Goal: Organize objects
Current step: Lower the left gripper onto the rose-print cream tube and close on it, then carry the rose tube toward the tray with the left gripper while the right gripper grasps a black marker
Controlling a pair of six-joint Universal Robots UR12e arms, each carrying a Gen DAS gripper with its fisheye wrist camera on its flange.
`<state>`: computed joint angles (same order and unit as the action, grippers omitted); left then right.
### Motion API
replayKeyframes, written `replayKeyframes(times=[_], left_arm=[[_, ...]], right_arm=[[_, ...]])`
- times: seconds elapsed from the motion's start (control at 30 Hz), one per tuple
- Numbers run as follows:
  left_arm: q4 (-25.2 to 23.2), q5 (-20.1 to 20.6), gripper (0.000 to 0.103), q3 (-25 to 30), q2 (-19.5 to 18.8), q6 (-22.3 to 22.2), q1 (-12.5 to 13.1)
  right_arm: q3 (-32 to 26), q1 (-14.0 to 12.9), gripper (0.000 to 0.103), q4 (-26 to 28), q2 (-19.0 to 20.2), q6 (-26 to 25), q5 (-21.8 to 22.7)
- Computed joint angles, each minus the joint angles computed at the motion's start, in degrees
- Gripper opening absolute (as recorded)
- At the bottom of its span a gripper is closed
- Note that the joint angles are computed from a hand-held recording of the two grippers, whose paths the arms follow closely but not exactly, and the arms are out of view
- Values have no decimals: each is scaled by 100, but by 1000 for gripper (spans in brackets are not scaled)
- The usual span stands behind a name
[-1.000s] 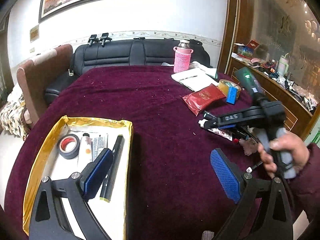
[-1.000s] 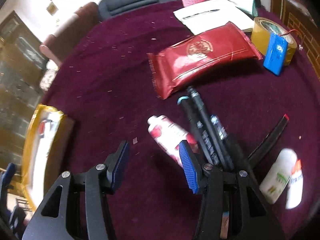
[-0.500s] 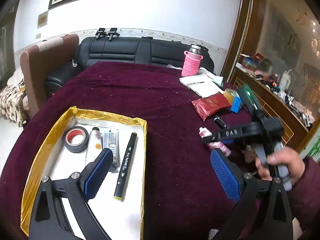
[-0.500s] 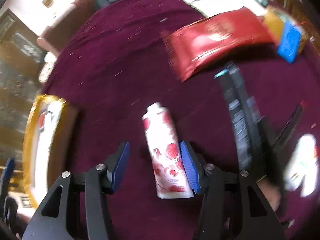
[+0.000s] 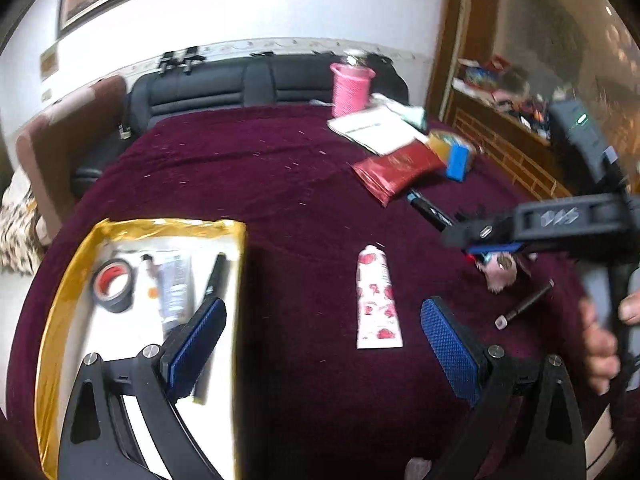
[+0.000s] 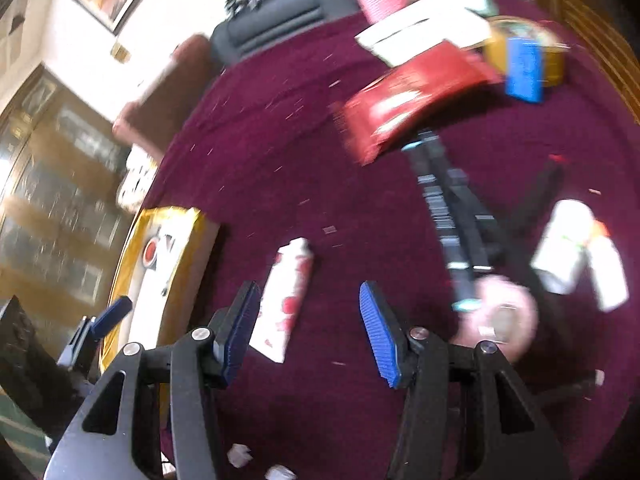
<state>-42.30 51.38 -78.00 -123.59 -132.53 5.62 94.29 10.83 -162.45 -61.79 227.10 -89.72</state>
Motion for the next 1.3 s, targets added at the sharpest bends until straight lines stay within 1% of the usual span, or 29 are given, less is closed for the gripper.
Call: replayKeyframes(times=[0.07,0.13,0.2,0.27,0.37,0.47,0.63,0.73,0.8,0.83,0.87,0.9,0.93,0.97,1.1,1.17,1.3], left_arm=[[117,204,96,-45,2,126,-119],[276,431,96,-51,-24,149,-222],[411,693,96,-29,-62,73,-319],[428,912,96,50,-130,15,-407],[449,1231,96,138,-231,14,-520],[554,1532,96,170,-316,32,-636],[666,1767,96,171,-399,206,-773],[410,1878,96,249,-449,365,-836],[377,1779,94,259,-460,330,-821],[202,1675,85,312,-472,329,-802],[-214,1450,62,434,-496,360,-761],[-473,1268,51,514,-523,350,-738],[-491,1315,27,538,-509,335,-740],[-489,1300,25,528,-494,393,-735],[-1029,1077,25,641,-487,472,-663],[-1280,877,25,653,-441,521,-589],[-1582,464,25,633,-334,586,-437]], right_arm=[[209,-23,52,-15,-144,46,-209],[307,-51,52,-17,-204,98,-295],[445,-77,52,-113,-276,149,-325],[479,-86,52,-178,-268,196,-370],[605,-133,52,-393,-300,267,-356],[692,-156,52,-490,-342,264,-420],[789,-191,52,-540,-431,250,-510],[816,-208,52,-545,-464,269,-559],[815,-206,52,-538,-469,244,-570],[808,-202,52,-521,-464,228,-563],[797,-197,52,-497,-455,212,-552],[774,-191,52,-460,-441,189,-533],[736,-178,52,-413,-415,146,-517],[709,-173,52,-377,-394,116,-512],[538,-131,52,-198,-287,-38,-468],[456,-116,52,-142,-235,-99,-444],[217,-103,52,20,-79,-280,-432]])
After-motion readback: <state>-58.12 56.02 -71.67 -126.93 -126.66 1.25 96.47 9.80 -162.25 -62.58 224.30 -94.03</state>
